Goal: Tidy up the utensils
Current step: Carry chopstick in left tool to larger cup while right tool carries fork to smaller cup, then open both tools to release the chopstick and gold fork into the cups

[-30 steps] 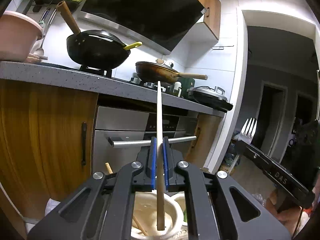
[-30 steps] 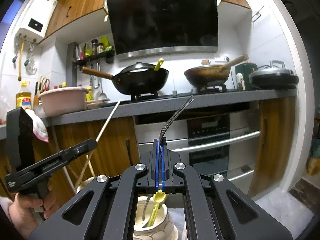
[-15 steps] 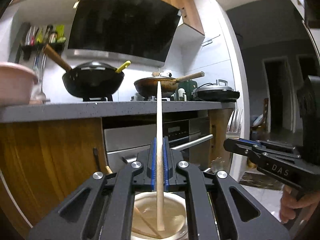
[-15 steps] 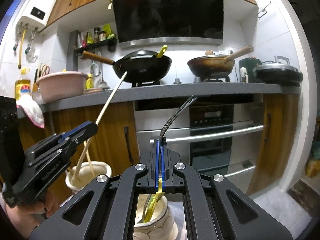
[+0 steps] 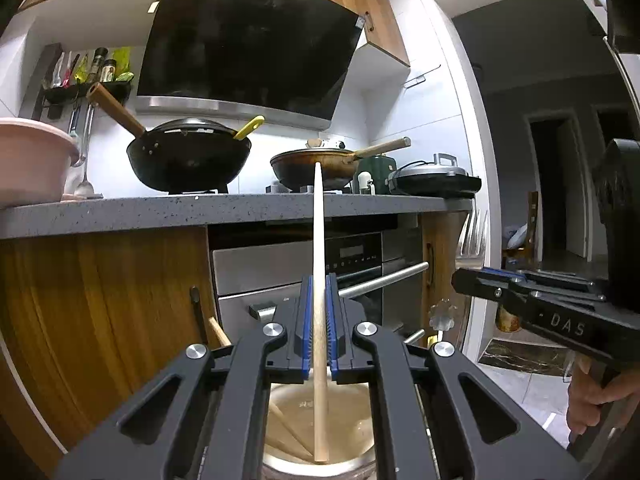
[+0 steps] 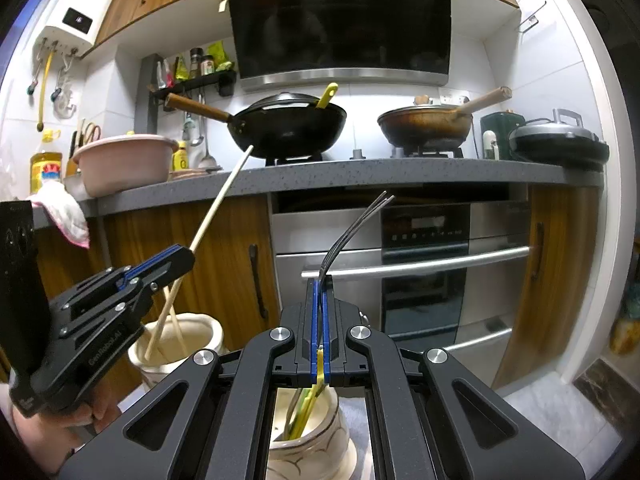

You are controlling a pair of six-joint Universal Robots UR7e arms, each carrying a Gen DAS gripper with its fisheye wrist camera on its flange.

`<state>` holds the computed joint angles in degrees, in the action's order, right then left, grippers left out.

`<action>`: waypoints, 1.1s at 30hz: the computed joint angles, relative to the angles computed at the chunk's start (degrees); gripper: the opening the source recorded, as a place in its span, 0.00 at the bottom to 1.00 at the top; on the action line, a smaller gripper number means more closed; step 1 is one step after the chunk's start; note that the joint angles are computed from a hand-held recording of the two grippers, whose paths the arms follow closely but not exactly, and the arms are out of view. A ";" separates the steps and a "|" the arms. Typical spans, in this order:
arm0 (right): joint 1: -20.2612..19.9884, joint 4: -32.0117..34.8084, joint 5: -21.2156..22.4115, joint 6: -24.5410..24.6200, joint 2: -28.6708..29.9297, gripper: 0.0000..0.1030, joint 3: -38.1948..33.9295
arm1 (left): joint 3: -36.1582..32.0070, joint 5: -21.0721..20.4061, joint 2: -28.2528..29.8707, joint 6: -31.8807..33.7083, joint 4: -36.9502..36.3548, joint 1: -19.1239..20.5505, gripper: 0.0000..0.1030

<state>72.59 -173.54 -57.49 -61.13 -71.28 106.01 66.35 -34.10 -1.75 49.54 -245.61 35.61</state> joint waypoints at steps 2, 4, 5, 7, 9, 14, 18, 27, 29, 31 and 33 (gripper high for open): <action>-0.08 0.35 -0.04 -0.21 -0.01 0.03 -0.04 | 0.15 0.33 0.14 -0.62 0.32 0.16 0.06; -0.08 1.37 -0.34 -0.48 -0.11 0.03 -0.20 | 1.40 0.94 -0.37 -3.40 1.57 0.31 0.06; -0.05 1.98 -0.51 -0.75 -0.19 0.03 -0.35 | 1.95 1.43 -0.56 -4.33 1.80 0.22 0.06; 0.04 3.49 -1.17 -1.74 -0.43 0.03 -0.53 | 3.43 2.38 -1.18 -6.96 2.99 0.05 0.06; 0.14 4.49 -1.73 -2.61 -0.50 0.03 -0.63 | 4.67 3.72 -1.63 -9.44 4.38 -0.21 0.06; 0.69 6.05 -4.10 -4.13 -0.37 0.03 -0.49 | 7.74 5.62 -3.10 -16.80 9.68 -0.22 0.06; 0.88 6.25 -5.19 -5.00 -0.25 0.03 -0.11 | 8.10 6.11 -3.01 -16.94 9.99 -0.08 0.06; 1.61 7.98 -8.10 -5.99 0.65 0.03 -0.63 | 10.24 5.32 -3.95 -19.08 9.98 -0.33 0.08; 1.75 8.57 -8.96 -6.14 0.98 0.03 -0.92 | 10.22 5.43 -3.92 -18.81 9.71 -0.44 0.09; 1.88 8.88 -9.85 -6.08 1.32 0.03 -1.12 | 10.48 5.29 -4.01 -18.96 9.42 -0.50 0.18; 1.89 8.94 -10.17 -5.96 1.62 0.03 -1.25 | 10.39 5.27 -3.91 -18.40 8.57 -0.64 0.27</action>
<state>74.48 -164.59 -67.66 -67.09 -69.67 104.76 76.75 -28.83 -5.66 31.14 -237.04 34.98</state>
